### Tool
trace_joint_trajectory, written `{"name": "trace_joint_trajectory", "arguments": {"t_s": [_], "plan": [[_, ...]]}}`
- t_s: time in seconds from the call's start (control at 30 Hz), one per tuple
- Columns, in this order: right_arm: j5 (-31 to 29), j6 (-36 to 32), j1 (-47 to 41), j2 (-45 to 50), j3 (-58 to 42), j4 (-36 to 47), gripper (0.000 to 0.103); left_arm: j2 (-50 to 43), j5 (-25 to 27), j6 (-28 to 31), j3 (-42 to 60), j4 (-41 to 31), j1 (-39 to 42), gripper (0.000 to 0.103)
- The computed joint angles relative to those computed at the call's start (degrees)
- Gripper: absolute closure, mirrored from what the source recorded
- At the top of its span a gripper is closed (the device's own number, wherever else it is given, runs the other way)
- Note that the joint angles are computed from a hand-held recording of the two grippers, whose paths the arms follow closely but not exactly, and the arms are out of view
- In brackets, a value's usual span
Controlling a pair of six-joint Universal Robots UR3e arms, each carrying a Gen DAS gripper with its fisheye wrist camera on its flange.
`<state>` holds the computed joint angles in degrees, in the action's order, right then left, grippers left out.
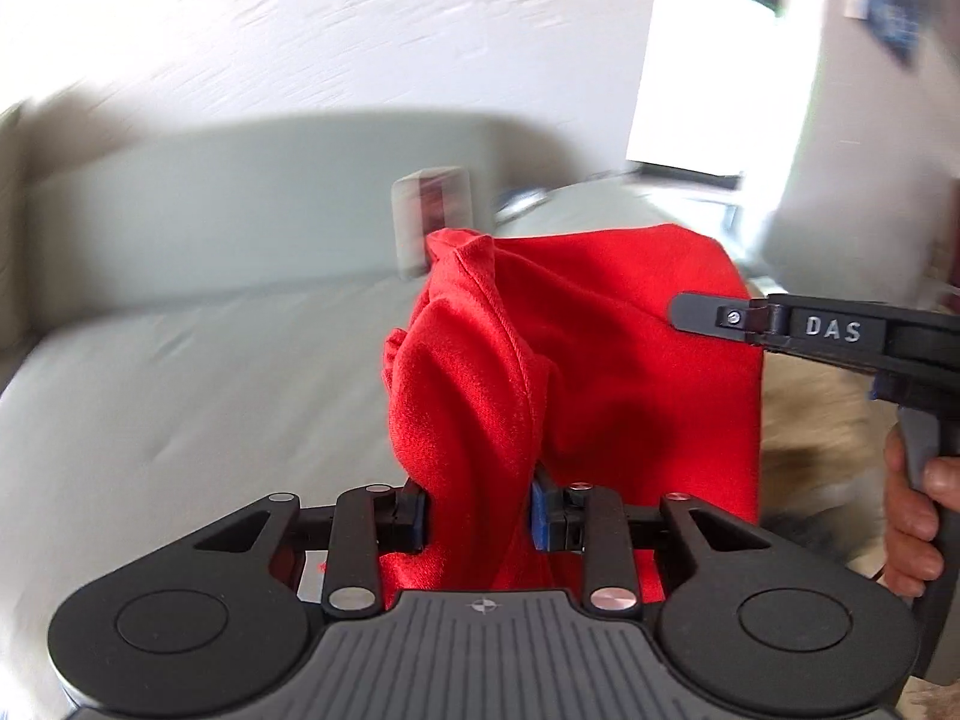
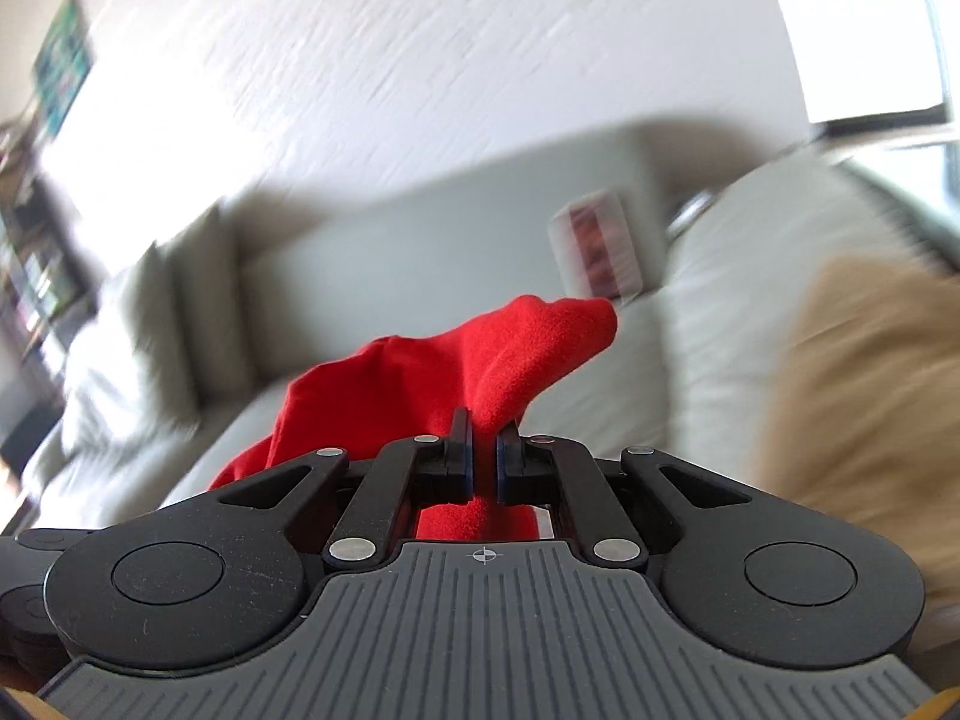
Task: Fold clothes
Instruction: 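Grasp the folded red shirt with both grippers and lift it, then carry the shirt onto the beige garment stack and open both grippers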
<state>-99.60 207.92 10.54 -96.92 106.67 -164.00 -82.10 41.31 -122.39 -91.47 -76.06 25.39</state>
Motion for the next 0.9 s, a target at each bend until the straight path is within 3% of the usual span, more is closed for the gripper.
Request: {"name": "trace_joint_trajectory", "arguments": {"t_s": [0.07,0.17,0.33,0.43,0.47,0.53,0.63,0.7,0.77,0.83,0.9], "plan": [[-0.27,-0.33,-4.99,-7.61,3.13,3.09,0.097,-3.71,0.51,-4.64,5.15,0.69,-7.24,0.074],[4.59,-2.86,-17.11,-17.49,5.58,8.77,0.097,-11.72,2.47,-13.21,14.86,3.21,-18.07,0.074],[21.54,-9.78,-43.93,-27.86,6.21,19.69,0.097,-30.15,7.34,-27.34,35.72,4.80,-31.89,0.074],[26.90,-11.96,-52.93,-25.20,7.65,19.27,0.097,-41.77,16.01,-34.73,44.94,11.30,-39.98,0.073],[27.18,-12.80,-53.99,-22.48,7.87,18.40,0.096,-46.49,19.17,-36.03,49.90,10.49,-42.25,0.073],[22.60,-14.07,-51.16,-13.21,6.33,16.35,0.094,-53.49,24.91,-37.18,56.43,9.82,-45.45,0.067],[14.23,-18.65,-47.13,-3.39,4.99,14.71,0.090,-52.59,26.13,-36.57,49.64,18.69,-46.62,0.066],[13.74,-20.72,-47.02,-3.23,6.72,13.24,0.082,-50.36,24.21,-34.19,46.46,19.66,-44.84,0.066],[15.05,-20.88,-48.31,-6.80,8.60,13.38,0.063,-48.87,22.93,-32.45,45.47,19.72,-43.77,0.061],[17.01,-20.34,-49.99,-12.21,10.18,14.78,0.053,-45.22,20.74,-32.01,41.01,21.58,-41.86,0.052],[19.25,-20.02,-51.74,-18.48,11.74,15.54,0.050,-41.19,18.12,-33.43,35.23,25.11,-39.51,0.044]]}}
